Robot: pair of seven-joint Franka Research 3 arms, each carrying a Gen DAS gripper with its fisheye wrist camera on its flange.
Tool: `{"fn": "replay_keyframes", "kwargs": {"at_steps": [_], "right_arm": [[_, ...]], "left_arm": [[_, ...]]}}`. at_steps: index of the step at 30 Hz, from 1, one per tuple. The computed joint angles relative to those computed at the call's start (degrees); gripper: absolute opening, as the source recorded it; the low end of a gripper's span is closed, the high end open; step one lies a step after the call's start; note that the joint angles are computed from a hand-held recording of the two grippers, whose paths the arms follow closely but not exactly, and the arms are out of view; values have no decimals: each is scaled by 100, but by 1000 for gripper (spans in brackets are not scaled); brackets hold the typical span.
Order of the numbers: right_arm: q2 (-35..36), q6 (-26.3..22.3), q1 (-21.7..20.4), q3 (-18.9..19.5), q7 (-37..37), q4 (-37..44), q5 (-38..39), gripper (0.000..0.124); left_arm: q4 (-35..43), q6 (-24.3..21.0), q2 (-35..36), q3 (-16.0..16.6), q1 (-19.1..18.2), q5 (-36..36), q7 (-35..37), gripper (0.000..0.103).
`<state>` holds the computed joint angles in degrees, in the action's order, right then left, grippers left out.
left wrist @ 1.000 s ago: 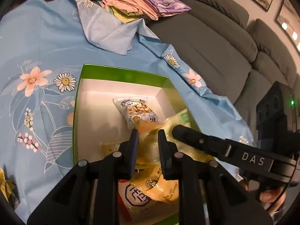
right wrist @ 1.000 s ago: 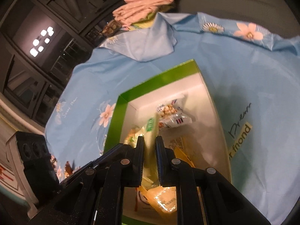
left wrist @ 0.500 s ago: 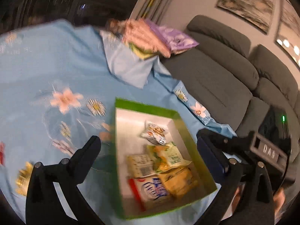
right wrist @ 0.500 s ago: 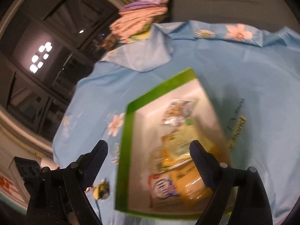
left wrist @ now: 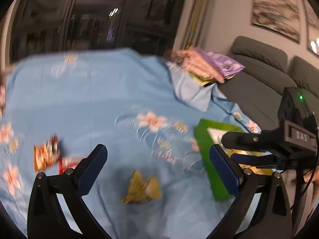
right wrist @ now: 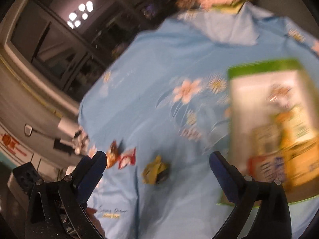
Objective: Organize snacks
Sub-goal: 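Move both grippers back to the pile and close them on gold packets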
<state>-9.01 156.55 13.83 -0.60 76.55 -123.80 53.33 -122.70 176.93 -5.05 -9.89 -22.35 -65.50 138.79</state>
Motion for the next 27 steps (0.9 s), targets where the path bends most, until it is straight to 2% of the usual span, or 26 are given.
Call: {"fn": "replay_keyframes", "kwargs": {"at_steps": [1,4,6,7,11,14,16,17,19,22,24,27], "right_arm": [[182,-236,72,-52,-206,159,255,102],[525,-693,55,-55,-687,414,941,102],[736,-1048,-27,-28,-891,544,1494,102],[880,-1268,-97,-20,-910,636,1716,102],[1107,-1434,-266,129,-859,753,1962,102],[1326,-1800,-376,192,-892,936,2068,97],[1506,-1868,-397,248,-657,1075,1851,91],[1575,-1845,-406,268,-528,1123,1693,86],[1714,-1733,-388,313,-158,1207,1279,78],[1920,-1829,-454,377,83,1358,1096,74],[1971,-1790,-464,421,144,1399,948,67],[1974,-1410,-391,482,259,1365,707,53]], "left_arm": [[12,-299,3,101,26,-245,61,103],[96,-1661,127,346,352,-1411,447,103],[105,-2286,303,385,608,-1804,328,102],[95,-2438,350,352,702,-1945,386,102],[122,-2495,617,89,983,-2070,469,102],[179,-2999,821,-95,1269,-2077,525,101],[94,-2783,735,-128,1214,-2063,746,97],[67,-2823,706,-143,1232,-2018,778,96],[72,-3038,728,-142,1282,-2000,851,84],[108,-2834,791,-199,1259,-1724,669,70],[185,-3081,873,-195,1307,-1659,670,61],[240,-2963,954,-245,1316,-1413,511,53]]}}
